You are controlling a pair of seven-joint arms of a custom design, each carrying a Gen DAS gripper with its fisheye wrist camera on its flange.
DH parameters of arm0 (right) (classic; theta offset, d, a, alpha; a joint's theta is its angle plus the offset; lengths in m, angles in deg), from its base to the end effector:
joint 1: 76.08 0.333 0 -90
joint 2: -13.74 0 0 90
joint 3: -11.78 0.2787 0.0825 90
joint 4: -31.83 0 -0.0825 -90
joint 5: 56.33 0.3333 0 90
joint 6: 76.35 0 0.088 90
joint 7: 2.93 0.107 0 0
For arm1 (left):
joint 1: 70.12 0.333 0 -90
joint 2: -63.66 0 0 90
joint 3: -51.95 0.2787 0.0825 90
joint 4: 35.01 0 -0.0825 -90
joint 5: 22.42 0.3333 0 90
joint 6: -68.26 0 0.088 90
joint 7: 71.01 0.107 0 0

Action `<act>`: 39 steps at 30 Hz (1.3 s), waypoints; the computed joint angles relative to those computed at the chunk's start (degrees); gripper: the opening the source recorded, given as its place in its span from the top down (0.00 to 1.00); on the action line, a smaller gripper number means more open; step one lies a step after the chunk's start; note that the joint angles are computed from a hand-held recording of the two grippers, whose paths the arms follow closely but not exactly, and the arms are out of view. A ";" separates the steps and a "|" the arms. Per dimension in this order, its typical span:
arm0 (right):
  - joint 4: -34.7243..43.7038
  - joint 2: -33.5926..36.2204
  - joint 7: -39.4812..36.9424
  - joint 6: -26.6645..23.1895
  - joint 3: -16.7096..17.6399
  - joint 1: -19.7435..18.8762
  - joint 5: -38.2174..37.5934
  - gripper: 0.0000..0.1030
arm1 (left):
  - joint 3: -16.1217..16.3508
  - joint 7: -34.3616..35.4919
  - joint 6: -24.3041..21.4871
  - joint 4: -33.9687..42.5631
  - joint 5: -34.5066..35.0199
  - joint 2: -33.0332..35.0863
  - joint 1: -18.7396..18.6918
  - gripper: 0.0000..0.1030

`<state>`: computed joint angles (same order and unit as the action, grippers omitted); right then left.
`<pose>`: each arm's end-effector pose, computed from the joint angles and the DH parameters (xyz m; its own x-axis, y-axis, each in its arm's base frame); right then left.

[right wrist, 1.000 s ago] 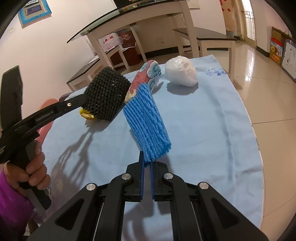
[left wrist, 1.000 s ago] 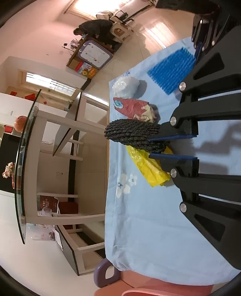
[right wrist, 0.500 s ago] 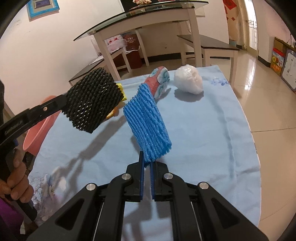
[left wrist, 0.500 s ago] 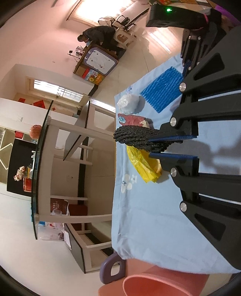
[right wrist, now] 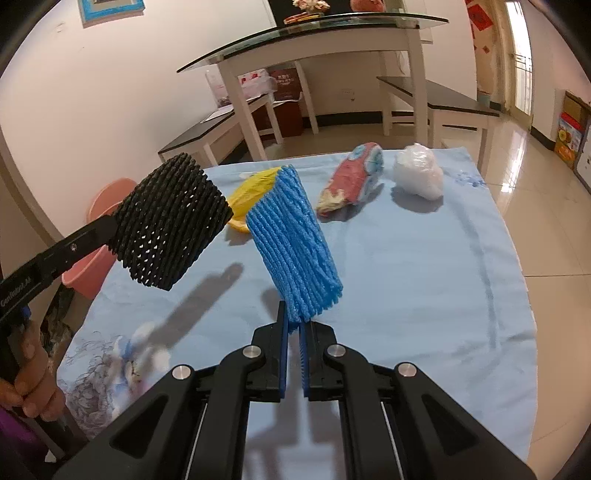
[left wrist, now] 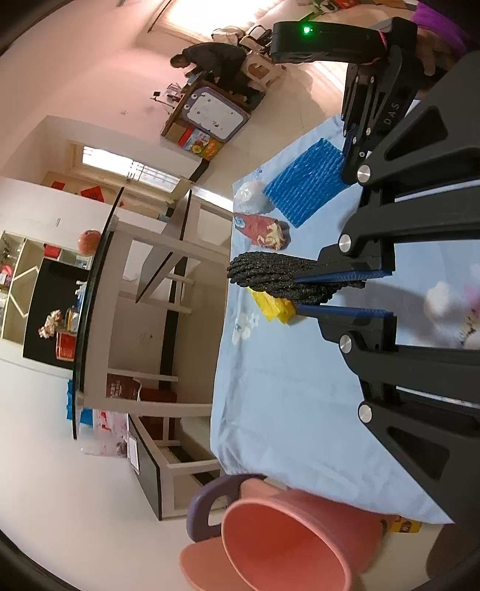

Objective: Collect trash
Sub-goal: 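Carry the black and blue nets over the pink bucket and release both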

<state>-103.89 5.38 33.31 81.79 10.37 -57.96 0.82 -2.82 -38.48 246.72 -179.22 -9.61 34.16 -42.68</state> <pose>0.4650 0.1027 0.4218 0.4489 -0.8556 -0.2576 -0.7417 -0.1960 -0.6414 0.3769 -0.2543 0.4748 0.0481 -0.9740 0.2212 -0.5611 -0.2096 -0.8007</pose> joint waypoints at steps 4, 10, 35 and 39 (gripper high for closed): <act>-0.80 -1.05 0.14 0.72 0.82 1.24 0.47 0.95 | 2.57 -0.44 -0.30 -3.09 -1.25 -3.37 -3.15 0.89; -0.47 -1.57 -0.44 1.21 1.45 3.70 1.25 0.95 | 5.38 -1.29 -1.91 -7.45 -2.96 -9.04 -7.23 0.89; 17.46 9.92 6.60 1.29 10.99 10.24 -6.23 0.95 | 14.93 -5.13 -12.41 -21.85 -3.05 -34.50 -9.11 0.89; 22.62 13.56 10.63 -0.11 13.15 10.20 -10.04 0.95 | 16.34 -5.39 -13.79 -23.37 -1.76 -36.51 -7.64 0.89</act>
